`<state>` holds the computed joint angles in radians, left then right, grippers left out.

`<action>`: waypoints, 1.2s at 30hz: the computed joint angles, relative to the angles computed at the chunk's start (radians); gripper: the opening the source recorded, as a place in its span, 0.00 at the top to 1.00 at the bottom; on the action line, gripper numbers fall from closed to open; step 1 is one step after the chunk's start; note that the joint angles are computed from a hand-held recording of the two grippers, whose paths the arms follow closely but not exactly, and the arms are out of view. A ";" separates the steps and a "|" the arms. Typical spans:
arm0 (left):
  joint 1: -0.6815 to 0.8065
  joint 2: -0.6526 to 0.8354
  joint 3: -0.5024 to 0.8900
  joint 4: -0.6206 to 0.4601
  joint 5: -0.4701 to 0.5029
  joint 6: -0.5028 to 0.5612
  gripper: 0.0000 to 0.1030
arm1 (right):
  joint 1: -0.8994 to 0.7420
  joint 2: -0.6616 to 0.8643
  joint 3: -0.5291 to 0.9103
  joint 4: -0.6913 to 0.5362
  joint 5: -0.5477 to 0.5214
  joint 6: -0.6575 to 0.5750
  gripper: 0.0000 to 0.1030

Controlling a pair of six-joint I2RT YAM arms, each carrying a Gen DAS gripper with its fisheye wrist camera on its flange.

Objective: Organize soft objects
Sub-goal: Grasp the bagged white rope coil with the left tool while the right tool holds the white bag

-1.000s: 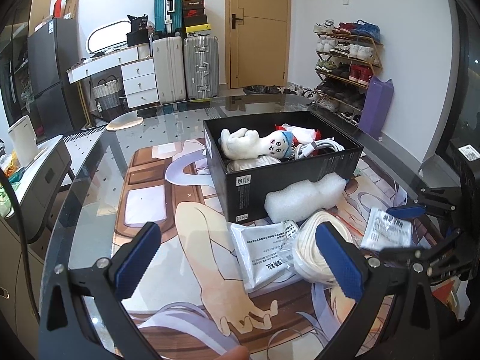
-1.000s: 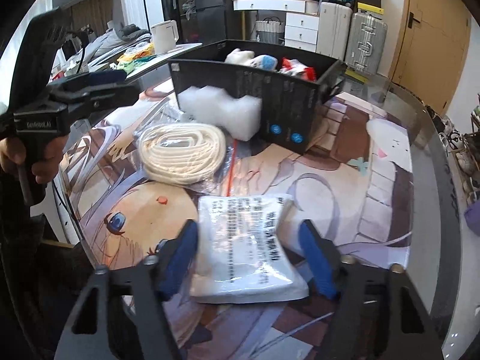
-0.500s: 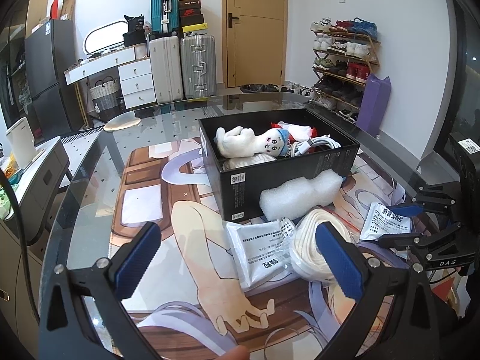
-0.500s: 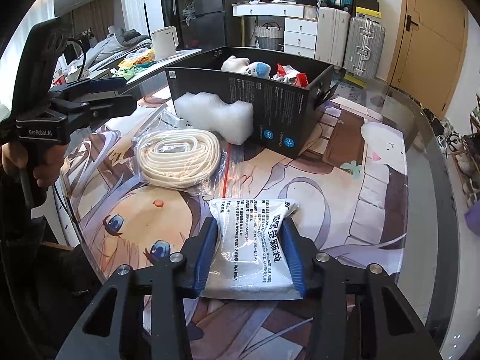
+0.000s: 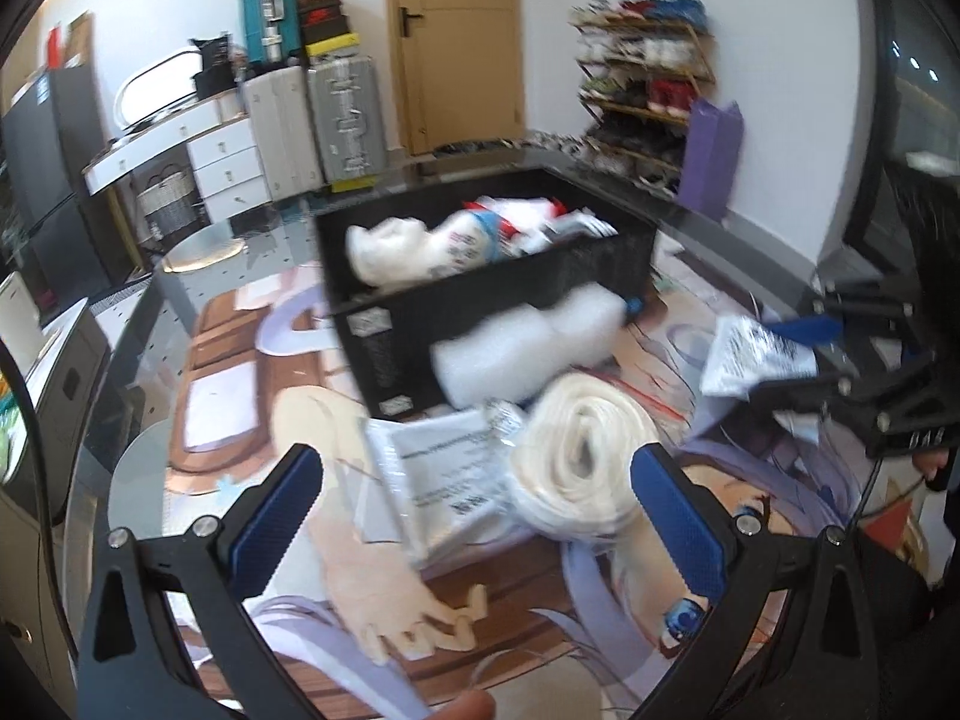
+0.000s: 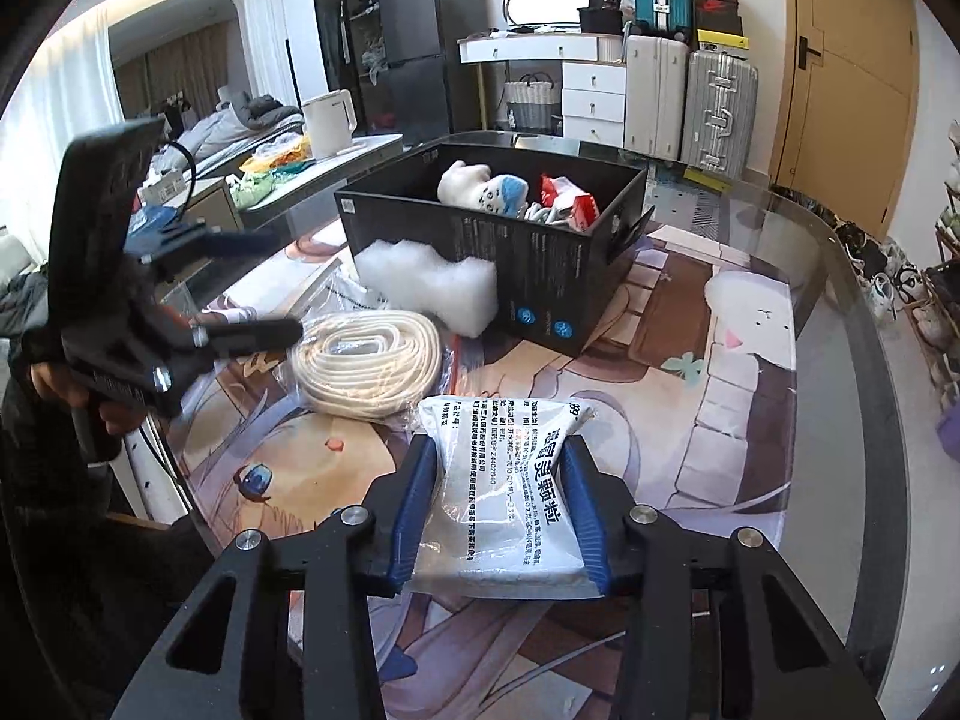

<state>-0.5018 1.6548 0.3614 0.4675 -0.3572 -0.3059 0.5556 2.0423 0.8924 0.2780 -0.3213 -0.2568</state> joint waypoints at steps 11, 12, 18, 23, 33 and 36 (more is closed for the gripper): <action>-0.069 0.111 0.104 -0.064 -0.005 0.071 0.02 | -0.015 -0.009 -0.009 0.009 -0.010 0.011 0.58; -0.076 0.115 0.109 -0.067 -0.005 0.078 0.05 | -0.015 -0.009 -0.009 0.008 -0.010 0.011 0.58; -0.105 0.134 0.128 -0.082 -0.009 0.104 0.31 | -0.012 -0.008 -0.007 0.002 -0.011 0.008 0.58; -0.118 0.117 0.113 -0.074 0.007 0.117 0.50 | -0.012 -0.006 -0.005 0.002 -0.012 0.010 0.58; -0.107 0.030 0.071 -0.090 0.063 0.093 0.61 | -0.012 -0.018 -0.017 0.018 -0.017 0.012 0.58; -0.094 -0.020 0.051 -0.095 0.099 0.095 0.62 | -0.018 -0.032 -0.028 0.027 -0.026 0.016 0.58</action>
<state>-0.5963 1.6347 0.4119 0.3728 -0.2586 -0.2109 0.5374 2.0105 0.8646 0.3046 -0.3472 -0.2411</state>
